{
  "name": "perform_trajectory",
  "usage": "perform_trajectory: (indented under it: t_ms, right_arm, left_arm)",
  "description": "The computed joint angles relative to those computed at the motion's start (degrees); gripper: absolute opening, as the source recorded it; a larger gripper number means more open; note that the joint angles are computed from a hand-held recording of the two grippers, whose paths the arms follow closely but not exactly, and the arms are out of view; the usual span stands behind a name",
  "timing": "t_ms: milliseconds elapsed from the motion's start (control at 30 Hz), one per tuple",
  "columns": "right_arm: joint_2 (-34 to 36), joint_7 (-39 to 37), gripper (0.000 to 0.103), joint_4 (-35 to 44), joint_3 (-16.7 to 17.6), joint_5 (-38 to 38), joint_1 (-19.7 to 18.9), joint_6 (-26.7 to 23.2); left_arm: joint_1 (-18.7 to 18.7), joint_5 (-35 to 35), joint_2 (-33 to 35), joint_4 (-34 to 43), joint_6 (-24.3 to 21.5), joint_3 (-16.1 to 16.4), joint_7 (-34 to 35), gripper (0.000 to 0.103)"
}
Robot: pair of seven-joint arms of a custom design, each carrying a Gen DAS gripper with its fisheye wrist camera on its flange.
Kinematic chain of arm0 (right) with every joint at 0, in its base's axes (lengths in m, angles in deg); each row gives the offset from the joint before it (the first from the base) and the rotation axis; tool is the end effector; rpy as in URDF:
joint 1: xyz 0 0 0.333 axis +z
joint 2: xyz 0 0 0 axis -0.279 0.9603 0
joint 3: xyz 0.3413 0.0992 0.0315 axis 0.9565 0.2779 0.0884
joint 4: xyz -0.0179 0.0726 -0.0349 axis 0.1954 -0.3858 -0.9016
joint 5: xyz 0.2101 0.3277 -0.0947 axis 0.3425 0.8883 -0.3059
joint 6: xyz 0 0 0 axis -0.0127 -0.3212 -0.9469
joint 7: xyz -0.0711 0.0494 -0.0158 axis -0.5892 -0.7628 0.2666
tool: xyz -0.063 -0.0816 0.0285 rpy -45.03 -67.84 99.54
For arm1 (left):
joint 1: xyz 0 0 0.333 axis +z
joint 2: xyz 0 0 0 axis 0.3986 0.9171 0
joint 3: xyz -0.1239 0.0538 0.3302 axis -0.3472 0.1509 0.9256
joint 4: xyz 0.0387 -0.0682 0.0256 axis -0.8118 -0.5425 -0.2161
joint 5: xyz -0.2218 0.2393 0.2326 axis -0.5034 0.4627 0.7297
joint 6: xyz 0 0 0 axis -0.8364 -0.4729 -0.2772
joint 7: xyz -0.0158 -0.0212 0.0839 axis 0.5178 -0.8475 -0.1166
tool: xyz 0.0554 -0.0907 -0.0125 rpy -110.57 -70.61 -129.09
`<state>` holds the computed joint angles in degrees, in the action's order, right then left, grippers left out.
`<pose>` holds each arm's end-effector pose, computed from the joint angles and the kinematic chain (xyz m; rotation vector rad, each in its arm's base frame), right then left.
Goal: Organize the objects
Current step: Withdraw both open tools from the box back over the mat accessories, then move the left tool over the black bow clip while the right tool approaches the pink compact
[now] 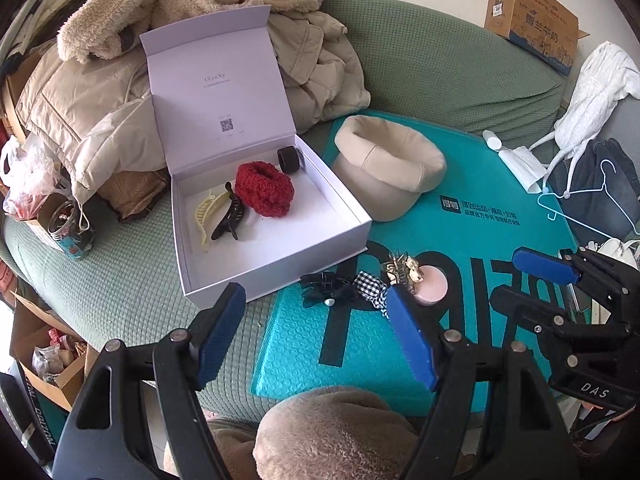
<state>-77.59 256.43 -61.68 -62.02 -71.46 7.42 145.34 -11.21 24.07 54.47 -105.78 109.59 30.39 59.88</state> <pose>0.5310 0.3101 0.4592 -1.6464 1.7856 -0.6396 0.6123 -0.4901 0.4680 -1.4860 2.2482 -0.8290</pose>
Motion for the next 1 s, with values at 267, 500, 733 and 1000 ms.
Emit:
perform_trajectory:
  t_ms: [267,500,733,1000]
  right_arm:
    - [2.72,-2.13,0.048,-1.59,-1.70,2.97,-1.56,5.48]
    - [5.73,-5.26,0.048,-1.60,-3.66,6.16,-1.28,9.60]
    - [7.75,-4.66,0.048,-0.88,-6.93,4.74,0.86,10.85]
    - [10.45,-12.70,0.054,-0.69,-4.86,15.59,-1.77,11.49]
  left_arm:
    - [-0.53,-2.28,8.26,9.14,-4.31,-0.98,5.81,0.072]
    - [-1.05,-4.07,13.29,15.25,-7.03,-0.76,9.91,0.072]
    - [-0.40,-7.28,19.77,24.33,-13.33,-1.61,13.51,0.072]
    - [-0.78,-10.04,29.25,40.14,-21.92,-1.61,18.52,0.072]
